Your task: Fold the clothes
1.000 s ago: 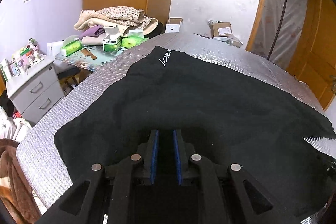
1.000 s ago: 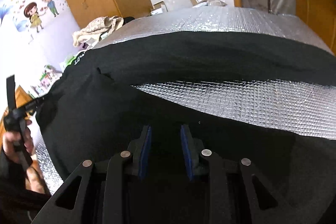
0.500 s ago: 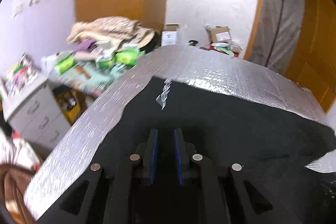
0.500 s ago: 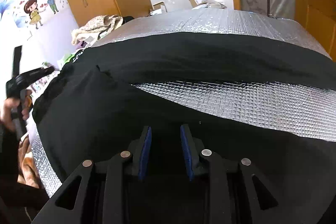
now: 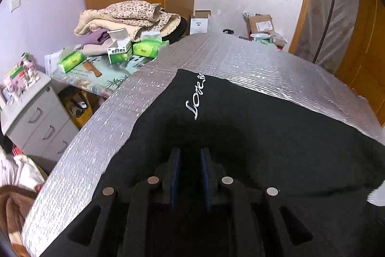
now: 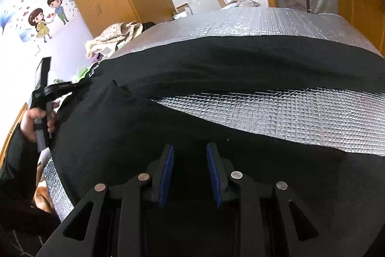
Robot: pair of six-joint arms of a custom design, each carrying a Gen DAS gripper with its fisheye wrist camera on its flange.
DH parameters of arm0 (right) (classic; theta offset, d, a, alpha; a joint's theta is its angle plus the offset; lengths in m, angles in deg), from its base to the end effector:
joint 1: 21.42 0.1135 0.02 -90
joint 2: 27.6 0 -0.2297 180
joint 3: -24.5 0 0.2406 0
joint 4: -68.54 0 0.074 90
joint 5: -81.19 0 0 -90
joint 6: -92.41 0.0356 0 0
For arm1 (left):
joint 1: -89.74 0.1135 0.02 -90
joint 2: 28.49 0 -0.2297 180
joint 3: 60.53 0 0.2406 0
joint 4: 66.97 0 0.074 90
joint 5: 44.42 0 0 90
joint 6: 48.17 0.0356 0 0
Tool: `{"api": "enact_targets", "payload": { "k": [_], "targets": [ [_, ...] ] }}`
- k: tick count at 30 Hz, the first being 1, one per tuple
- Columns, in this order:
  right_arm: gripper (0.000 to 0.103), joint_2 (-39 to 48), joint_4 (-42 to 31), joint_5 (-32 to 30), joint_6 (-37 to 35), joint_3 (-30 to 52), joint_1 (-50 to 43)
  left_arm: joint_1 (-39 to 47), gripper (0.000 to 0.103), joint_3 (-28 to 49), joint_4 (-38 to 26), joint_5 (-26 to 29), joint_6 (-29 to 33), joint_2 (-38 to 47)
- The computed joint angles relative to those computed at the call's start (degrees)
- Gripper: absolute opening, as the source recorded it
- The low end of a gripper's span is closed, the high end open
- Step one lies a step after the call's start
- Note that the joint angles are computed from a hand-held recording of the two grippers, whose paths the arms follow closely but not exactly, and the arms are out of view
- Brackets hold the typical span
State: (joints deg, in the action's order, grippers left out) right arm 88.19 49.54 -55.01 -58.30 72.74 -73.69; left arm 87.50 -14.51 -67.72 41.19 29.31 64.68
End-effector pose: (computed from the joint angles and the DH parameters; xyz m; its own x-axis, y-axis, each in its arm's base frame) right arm 0.1536 -0.1565 -0.0005 -0.7531 -0.0131 -0.6578 -0.2779 0.9126 0.3000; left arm 0.2696 -0.0078 0.0852 -0.7211 -0.1881 -0.6668 -0.1727 0.9809 -0.0899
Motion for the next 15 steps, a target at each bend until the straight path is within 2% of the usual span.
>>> {"api": "enact_targets", "payload": {
  "k": [5,9,11,15],
  "targets": [
    [0.030,0.60,-1.45,-0.27,-0.51,1.08,-0.31,-4.28,0.017,-8.17,-3.33,-2.90,-3.34,-10.94],
    [0.030,0.30,-1.21,-0.19,-0.41,0.78,-0.28,-9.56,0.017,-11.38,-5.30,-7.02,-7.32,-15.27],
    [0.030,-0.19,-0.39,0.03,-0.12,0.12,-0.10,-12.52,0.017,-12.13,-5.12,-8.92,-8.77,-15.01],
    [0.030,-1.96,3.33,1.00,1.34,-2.54,0.85,-17.50,0.018,-11.83,-0.83,-12.46,-10.68,-8.04]
  ]
}}
